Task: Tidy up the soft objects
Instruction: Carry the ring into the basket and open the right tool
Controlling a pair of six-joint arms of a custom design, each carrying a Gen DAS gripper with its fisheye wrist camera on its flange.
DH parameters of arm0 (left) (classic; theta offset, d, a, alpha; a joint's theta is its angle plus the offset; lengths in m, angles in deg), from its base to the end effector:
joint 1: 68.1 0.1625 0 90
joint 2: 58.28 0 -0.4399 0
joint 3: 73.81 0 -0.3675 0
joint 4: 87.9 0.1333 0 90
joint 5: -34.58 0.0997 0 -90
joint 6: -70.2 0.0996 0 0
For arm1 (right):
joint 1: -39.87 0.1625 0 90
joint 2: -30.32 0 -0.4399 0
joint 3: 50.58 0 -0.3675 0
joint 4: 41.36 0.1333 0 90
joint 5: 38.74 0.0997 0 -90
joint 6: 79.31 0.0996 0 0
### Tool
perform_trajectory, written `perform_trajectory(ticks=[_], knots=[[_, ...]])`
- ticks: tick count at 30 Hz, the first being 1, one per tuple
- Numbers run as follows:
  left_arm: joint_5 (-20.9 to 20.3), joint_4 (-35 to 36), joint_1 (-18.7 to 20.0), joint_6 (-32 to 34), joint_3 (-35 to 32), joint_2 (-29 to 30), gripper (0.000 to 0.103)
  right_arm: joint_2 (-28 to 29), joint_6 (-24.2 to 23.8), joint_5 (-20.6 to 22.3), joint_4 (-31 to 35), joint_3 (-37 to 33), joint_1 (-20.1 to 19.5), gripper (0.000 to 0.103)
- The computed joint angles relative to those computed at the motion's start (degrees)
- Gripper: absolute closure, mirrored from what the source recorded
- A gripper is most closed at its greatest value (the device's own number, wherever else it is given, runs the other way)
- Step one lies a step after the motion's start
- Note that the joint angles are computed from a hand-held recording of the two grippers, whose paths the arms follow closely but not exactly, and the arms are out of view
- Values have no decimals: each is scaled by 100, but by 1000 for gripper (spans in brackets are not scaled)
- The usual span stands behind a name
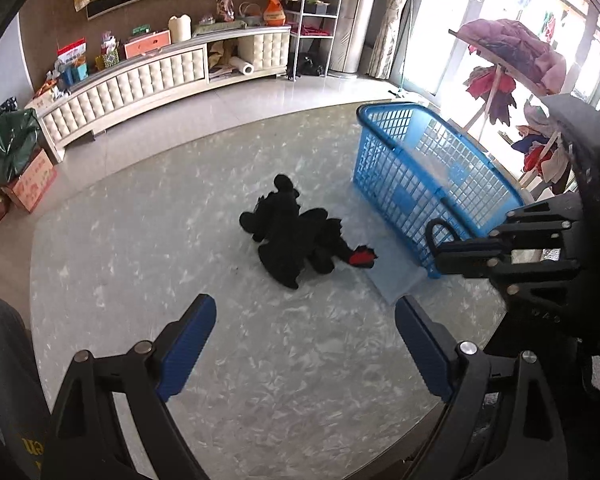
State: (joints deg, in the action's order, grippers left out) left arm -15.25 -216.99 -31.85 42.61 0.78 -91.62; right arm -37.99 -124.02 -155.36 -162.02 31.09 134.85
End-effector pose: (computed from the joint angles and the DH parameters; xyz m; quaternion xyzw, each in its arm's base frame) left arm -0.4804 -0.5972 0.0822 0.2188 0.9132 -0.2103 0.2720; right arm 0.1441 -0.6317 0.4310 0.3728 -0.8876 0.0603 0.2638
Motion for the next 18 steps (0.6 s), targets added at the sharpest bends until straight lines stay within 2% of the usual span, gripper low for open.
perform_trajectory(ticks=[6,18], knots=[[-31,230,35,2,-380,220,13,0,-63,13,21,-306,-134,99],[-206,522,169,127,-1013,629,13,177,-98,-275,178,-914,-450,99]])
